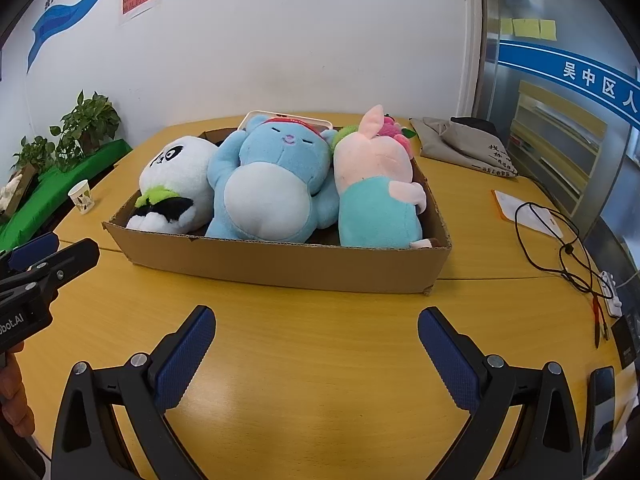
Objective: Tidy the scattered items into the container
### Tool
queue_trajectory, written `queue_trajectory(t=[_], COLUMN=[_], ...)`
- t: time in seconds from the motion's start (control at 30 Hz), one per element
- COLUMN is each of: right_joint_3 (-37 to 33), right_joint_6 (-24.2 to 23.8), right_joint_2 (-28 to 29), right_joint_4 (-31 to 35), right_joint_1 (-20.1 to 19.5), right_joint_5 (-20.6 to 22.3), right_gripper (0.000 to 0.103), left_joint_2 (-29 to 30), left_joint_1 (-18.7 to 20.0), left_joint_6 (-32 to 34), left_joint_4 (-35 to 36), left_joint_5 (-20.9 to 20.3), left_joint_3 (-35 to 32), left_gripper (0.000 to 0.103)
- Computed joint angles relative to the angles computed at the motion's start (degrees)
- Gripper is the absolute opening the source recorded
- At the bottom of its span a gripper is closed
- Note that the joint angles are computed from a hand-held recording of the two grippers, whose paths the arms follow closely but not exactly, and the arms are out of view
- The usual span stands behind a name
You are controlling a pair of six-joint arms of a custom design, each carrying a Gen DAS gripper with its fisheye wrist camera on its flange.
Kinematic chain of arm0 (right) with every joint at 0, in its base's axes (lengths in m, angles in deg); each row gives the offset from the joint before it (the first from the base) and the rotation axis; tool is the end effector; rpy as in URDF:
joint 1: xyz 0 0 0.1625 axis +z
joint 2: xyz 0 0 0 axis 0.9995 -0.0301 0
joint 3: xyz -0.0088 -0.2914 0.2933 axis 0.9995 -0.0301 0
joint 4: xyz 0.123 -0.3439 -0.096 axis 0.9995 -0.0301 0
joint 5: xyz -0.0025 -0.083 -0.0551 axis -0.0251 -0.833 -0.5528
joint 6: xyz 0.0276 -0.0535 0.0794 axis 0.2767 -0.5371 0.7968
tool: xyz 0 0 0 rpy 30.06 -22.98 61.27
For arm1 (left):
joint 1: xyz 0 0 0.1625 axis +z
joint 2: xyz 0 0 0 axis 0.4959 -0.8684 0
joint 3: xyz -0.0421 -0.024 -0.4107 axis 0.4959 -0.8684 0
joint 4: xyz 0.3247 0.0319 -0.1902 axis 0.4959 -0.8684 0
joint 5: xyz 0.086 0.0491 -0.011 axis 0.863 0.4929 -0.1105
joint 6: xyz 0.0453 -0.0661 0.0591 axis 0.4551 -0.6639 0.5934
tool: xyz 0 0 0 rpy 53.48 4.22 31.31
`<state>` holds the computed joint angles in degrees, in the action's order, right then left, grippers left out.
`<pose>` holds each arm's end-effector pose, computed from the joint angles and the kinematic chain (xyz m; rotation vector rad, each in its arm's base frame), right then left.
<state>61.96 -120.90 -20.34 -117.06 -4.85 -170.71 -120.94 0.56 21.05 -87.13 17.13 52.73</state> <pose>0.0616 -0.5124 0.2342 1.0226 -2.3357 0.7395 -0.2978 -0.4370 0.0052 0.1159 2.0748 -1.1483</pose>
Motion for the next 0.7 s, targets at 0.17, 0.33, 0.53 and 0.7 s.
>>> queue_trajectory(t=[0.17, 0.33, 0.53, 0.7], right_joint_3=[-0.38, -0.45, -0.26, -0.09], right_joint_6=[0.16, 0.07, 0.14, -0.15], right_joint_2=[0.63, 1.10, 1.19, 1.27], right_joint_4=[-0.40, -0.79, -1.16, -1.62], right_joint_1=[0.21, 0.37, 0.42, 0.49], right_joint_5=[-0.50, -0.90, -1.04, -0.97], right_gripper=[0.103, 0.103, 0.103, 0.103], left_joint_2=[0.34, 0.37, -0.02, -0.01], left_joint_1=[0.13, 0.39, 0.36, 0.47], left_joint_6=[0.39, 0.41, -2.14, -1.29], left_joint_4=[-0.83, -0.58, 3.11, 1.92], left_joint_5=[0.84, 0.76, 1.08, 0.33], left_joint_3=[0.01, -0.01, -0.34, -0.21], left_gripper=[0.080, 0.080, 0.080, 0.080])
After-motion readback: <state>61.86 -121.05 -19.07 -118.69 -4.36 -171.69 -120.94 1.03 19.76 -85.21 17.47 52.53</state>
